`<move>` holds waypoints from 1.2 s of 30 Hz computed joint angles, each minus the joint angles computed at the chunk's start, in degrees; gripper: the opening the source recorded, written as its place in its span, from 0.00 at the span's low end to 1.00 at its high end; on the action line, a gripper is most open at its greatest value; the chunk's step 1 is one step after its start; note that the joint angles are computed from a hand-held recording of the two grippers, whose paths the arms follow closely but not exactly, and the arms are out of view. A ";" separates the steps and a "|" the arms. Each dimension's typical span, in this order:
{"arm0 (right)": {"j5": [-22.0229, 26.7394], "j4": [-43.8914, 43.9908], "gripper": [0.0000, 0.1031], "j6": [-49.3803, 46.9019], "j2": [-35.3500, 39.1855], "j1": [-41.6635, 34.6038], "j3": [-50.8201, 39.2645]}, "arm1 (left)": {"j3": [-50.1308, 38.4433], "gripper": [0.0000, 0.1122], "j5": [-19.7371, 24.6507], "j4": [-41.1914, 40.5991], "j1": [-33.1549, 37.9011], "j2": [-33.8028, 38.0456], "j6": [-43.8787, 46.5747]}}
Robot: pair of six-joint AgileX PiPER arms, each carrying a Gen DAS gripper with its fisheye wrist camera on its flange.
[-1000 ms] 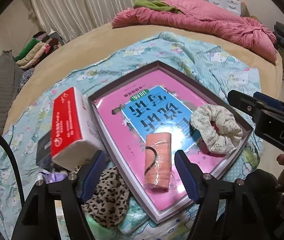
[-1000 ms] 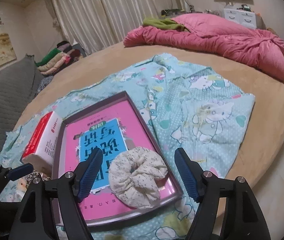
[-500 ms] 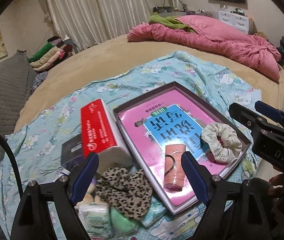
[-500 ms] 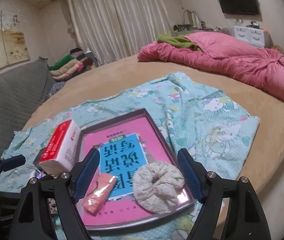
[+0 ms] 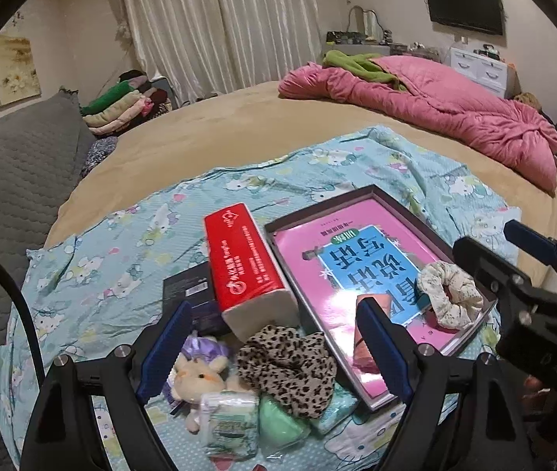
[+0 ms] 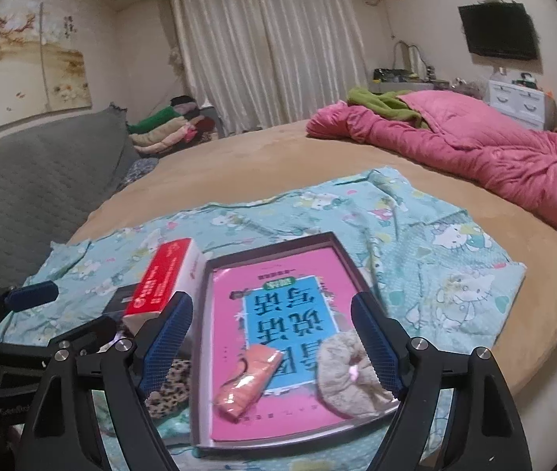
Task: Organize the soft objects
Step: 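Withdraw both grippers from the tray back toward the pile, then grasp the leopard scrunchie with the right gripper while the left grasps the white wipes pack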
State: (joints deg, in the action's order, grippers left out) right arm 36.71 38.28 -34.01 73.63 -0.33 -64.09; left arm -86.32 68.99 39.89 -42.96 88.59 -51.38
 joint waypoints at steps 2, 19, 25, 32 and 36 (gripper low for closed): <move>0.12 -0.95 0.81 0.69 -0.64 1.32 0.02 | 0.92 0.76 0.15 0.36 0.13 -1.09 -0.49; -0.15 -8.83 0.82 8.00 -3.36 11.40 -0.92 | 12.39 0.76 -1.31 -3.39 12.67 -14.16 0.62; -0.27 -12.81 0.82 11.76 -2.87 15.92 -1.50 | 17.30 0.76 -4.29 -7.86 21.44 -19.10 4.56; -0.55 -17.33 0.82 15.47 -0.67 20.99 -1.88 | 23.84 0.76 -11.90 -21.52 35.50 -22.74 16.20; -1.53 -20.06 0.82 17.28 0.91 23.81 -1.24 | 28.10 0.76 -16.38 -32.11 43.86 -22.76 24.64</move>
